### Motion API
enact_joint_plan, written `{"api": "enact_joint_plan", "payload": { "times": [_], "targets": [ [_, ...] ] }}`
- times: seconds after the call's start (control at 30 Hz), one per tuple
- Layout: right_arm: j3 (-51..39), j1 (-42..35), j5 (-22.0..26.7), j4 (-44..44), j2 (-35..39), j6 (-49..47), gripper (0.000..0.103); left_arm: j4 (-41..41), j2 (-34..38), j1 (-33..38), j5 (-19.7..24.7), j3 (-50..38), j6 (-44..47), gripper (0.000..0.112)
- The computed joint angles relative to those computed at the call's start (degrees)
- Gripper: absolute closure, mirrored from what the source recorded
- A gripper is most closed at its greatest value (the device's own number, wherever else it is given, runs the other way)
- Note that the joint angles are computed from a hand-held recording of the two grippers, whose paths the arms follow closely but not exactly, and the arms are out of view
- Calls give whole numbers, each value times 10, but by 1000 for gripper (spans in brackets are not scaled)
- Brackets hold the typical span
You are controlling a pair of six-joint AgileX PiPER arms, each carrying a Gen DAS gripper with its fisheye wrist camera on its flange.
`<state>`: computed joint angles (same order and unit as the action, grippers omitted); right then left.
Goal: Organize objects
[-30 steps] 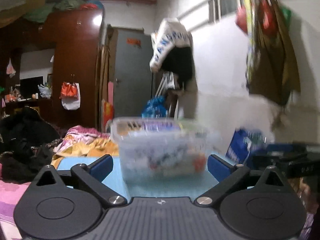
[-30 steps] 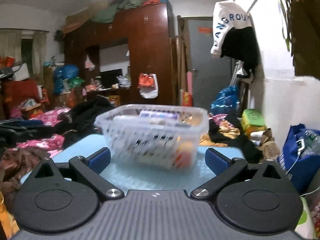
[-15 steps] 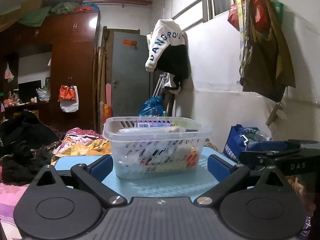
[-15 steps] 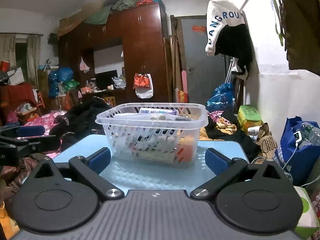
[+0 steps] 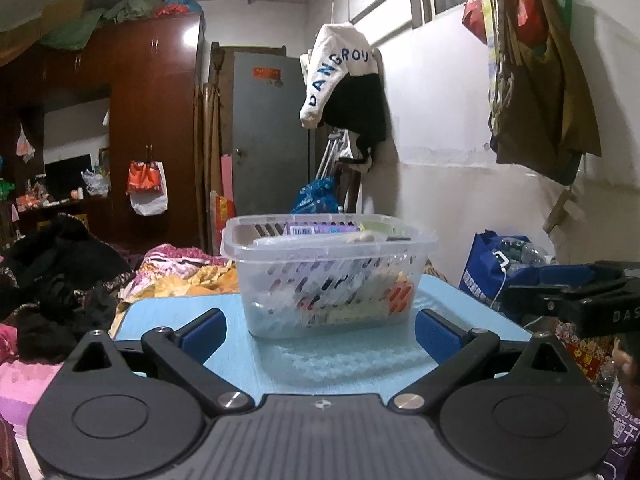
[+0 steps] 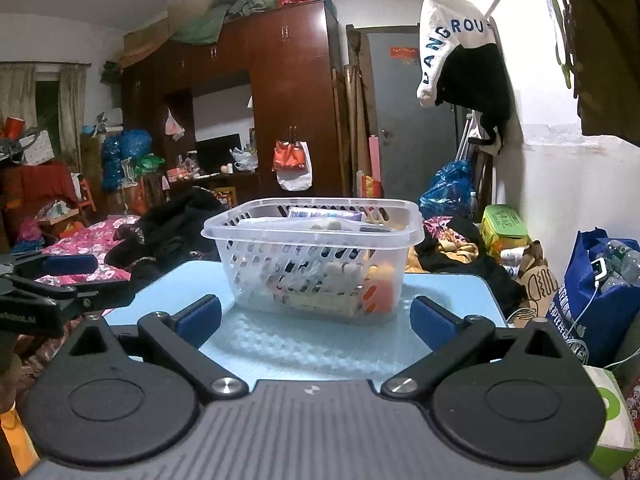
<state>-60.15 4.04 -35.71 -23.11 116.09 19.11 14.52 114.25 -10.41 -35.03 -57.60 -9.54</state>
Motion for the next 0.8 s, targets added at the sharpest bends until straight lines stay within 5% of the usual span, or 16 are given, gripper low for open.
{"api": "enact_joint_plan", "payload": {
  "times": [0.8],
  "targets": [
    [0, -5, 0, -27, 6, 30, 0, -17, 2, -8, 4, 7, 25, 11]
  ]
}}
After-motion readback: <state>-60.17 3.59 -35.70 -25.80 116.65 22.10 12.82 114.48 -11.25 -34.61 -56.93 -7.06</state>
